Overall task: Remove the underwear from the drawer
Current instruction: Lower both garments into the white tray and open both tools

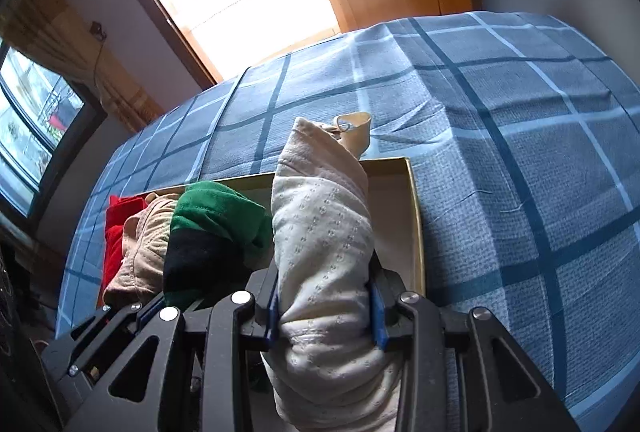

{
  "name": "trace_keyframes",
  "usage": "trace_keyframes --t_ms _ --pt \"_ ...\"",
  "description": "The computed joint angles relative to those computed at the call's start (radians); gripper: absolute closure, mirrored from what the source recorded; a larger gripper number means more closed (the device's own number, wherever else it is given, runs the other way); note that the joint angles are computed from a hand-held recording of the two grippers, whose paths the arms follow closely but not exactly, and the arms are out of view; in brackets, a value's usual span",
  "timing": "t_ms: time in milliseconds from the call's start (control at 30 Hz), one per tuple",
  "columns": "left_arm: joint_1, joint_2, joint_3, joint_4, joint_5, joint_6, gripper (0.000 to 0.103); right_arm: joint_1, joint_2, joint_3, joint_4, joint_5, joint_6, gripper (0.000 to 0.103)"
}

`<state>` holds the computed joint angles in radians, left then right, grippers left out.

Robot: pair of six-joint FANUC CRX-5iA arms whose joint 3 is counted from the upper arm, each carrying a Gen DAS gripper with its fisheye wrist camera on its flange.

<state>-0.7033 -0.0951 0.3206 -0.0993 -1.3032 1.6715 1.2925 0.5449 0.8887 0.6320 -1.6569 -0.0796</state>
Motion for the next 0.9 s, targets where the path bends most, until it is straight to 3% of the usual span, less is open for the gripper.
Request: trace_keyframes --t_ms 133,267,300,367,467,900 --pt "-0.009 0.004 0.010 -0.010 -0.008 0.005 0.078 0.004 -0.014 -0.030 0.016 0.027 -0.016 0.060" --pt "0.010 -0.036 -0.016 0.033 0.012 0.010 0.036 0.031 -0.071 -0.135 0.096 0.095 -0.069 0.043" --pt "0.007 -0.052 -0.022 0.029 0.022 0.025 0.028 0.050 -0.080 -0.159 0.156 0.095 -0.095 0.034" --pt "-0.017 -0.081 -0.022 -0.021 0.033 0.063 0.023 0.074 -0.090 -0.184 0.225 0.090 -0.130 0.031" --pt "-0.048 -0.109 -0.015 -0.080 0.017 0.099 0.018 0.114 -0.088 -0.180 0.293 0.066 -0.159 0.031" --pt "-0.132 -0.255 -0.119 -0.203 -0.017 0.186 0.018 0.234 0.010 -0.059 0.420 -0.062 -0.153 0.031"
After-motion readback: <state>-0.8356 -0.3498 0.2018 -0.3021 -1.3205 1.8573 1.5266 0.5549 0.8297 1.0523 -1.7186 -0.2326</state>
